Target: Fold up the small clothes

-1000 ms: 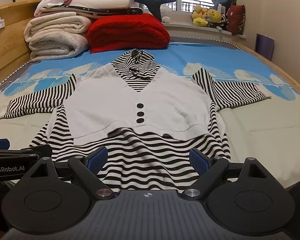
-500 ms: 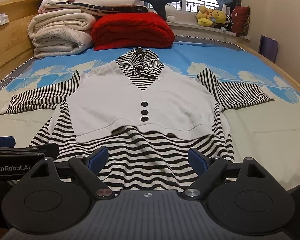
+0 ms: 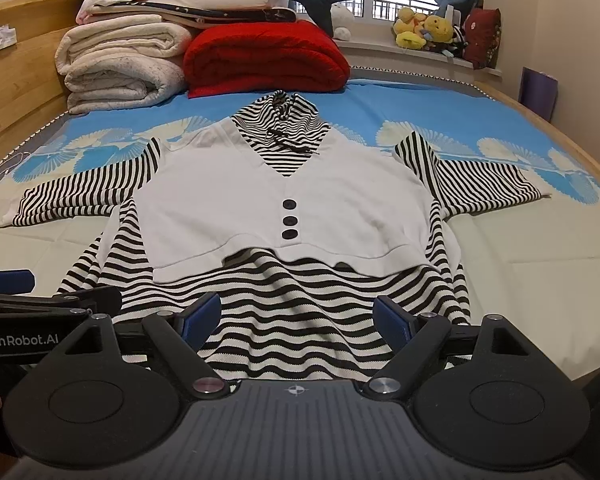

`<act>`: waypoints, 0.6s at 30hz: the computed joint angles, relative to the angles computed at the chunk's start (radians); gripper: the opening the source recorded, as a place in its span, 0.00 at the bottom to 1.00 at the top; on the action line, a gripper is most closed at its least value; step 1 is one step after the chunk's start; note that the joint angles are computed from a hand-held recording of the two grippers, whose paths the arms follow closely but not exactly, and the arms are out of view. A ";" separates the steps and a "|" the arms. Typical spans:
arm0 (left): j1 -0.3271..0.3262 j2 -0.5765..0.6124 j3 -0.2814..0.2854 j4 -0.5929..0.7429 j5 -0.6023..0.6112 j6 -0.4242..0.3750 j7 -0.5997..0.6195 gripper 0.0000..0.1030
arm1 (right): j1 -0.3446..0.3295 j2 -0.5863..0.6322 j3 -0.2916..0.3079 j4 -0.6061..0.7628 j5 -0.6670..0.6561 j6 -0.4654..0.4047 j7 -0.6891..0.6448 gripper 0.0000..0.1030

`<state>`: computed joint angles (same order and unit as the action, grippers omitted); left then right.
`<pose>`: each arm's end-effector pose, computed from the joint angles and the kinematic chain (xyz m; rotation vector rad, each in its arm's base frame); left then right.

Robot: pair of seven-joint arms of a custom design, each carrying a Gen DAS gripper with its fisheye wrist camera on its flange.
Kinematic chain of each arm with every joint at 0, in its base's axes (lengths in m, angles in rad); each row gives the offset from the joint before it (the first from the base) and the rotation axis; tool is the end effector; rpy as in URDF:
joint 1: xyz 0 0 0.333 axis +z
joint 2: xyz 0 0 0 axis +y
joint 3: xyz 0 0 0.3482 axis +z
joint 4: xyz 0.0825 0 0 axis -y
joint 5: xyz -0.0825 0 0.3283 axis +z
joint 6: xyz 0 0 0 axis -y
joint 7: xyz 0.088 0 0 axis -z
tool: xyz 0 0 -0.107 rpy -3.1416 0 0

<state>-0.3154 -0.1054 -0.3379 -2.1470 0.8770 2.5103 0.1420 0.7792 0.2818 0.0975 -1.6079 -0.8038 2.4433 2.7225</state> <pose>0.3911 -0.3155 0.5510 -1.8792 1.6023 -0.7561 0.4201 0.4890 0.5763 -1.8615 1.5262 -0.6485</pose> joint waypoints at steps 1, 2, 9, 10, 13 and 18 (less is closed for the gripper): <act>-0.001 0.001 0.000 0.001 -0.002 0.000 0.001 0.98 | 0.000 0.000 0.000 0.000 0.000 0.000 0.000 0.81; -0.001 0.002 0.000 0.002 -0.003 -0.001 0.002 0.98 | 0.001 0.000 0.000 0.001 0.000 -0.001 0.000 0.81; -0.003 0.006 0.002 0.005 -0.009 -0.001 0.008 0.98 | 0.001 0.002 -0.001 0.000 0.000 -0.002 0.003 0.81; -0.004 0.007 0.002 0.005 -0.010 -0.001 0.008 0.98 | 0.001 0.002 -0.001 -0.001 -0.001 -0.001 0.004 0.81; -0.004 0.005 0.004 0.002 -0.015 0.002 0.010 0.98 | 0.001 0.002 -0.001 0.000 0.000 -0.003 0.002 0.81; -0.003 0.005 0.003 0.001 -0.017 0.002 0.010 0.98 | 0.001 0.003 -0.002 0.000 0.000 -0.003 0.002 0.81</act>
